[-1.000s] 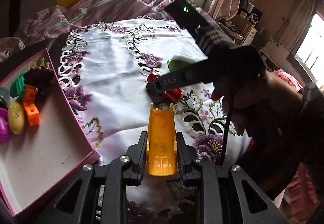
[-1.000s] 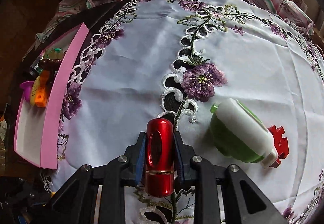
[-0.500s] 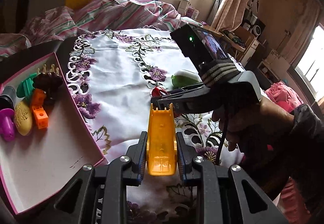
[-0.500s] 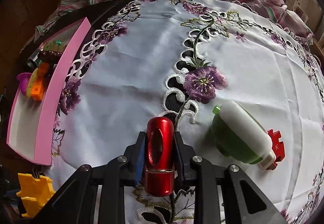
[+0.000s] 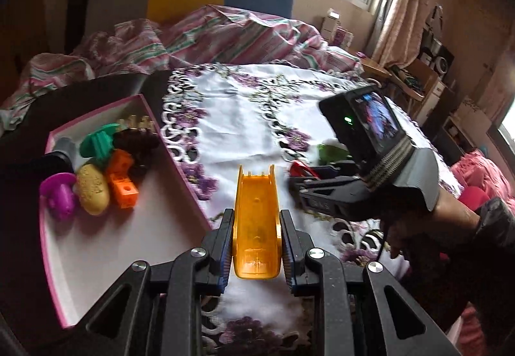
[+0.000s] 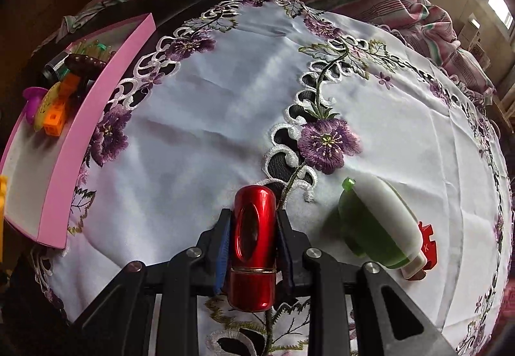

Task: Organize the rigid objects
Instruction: 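Carry the yellow scoop toward the tray with the left gripper while the right gripper holds the red cylinder, then lower the yellow scoop into the tray and open the left gripper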

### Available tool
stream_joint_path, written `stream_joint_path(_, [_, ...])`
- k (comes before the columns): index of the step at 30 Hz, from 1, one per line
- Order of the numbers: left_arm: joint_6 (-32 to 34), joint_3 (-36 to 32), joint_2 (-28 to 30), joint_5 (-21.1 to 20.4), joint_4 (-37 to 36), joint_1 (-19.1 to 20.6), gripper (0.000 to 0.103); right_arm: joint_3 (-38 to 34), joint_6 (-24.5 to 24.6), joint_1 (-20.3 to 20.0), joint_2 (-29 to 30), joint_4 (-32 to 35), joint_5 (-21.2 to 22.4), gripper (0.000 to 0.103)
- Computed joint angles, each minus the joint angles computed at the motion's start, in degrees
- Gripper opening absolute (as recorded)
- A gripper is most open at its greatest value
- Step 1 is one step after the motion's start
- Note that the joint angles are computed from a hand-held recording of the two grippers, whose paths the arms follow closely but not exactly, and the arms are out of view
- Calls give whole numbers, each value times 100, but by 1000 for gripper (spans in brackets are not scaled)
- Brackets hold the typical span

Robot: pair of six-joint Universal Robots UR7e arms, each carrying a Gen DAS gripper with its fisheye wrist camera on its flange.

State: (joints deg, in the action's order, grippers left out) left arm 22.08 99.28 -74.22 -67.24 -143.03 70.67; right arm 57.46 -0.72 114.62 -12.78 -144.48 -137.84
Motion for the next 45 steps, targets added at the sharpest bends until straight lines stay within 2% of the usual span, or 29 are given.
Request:
stream_joint_path(10, [-228, -53, -52, 436, -206, 110, 26, -25, -118, 32, 54, -74, -118, 26])
stream_joint_path(29, [-611, -273, -69, 662, 22, 429, 26, -59, -318, 58, 118, -171, -235, 25])
stream_joint_path(36, [-1129, -762, -4, 703, 305, 818, 26, -80, -371, 62, 135, -156, -254, 25])
stream_joint_path(45, [-1315, -1315, 341, 817, 497, 1045, 26, -97, -414, 81, 159, -155, -303, 25])
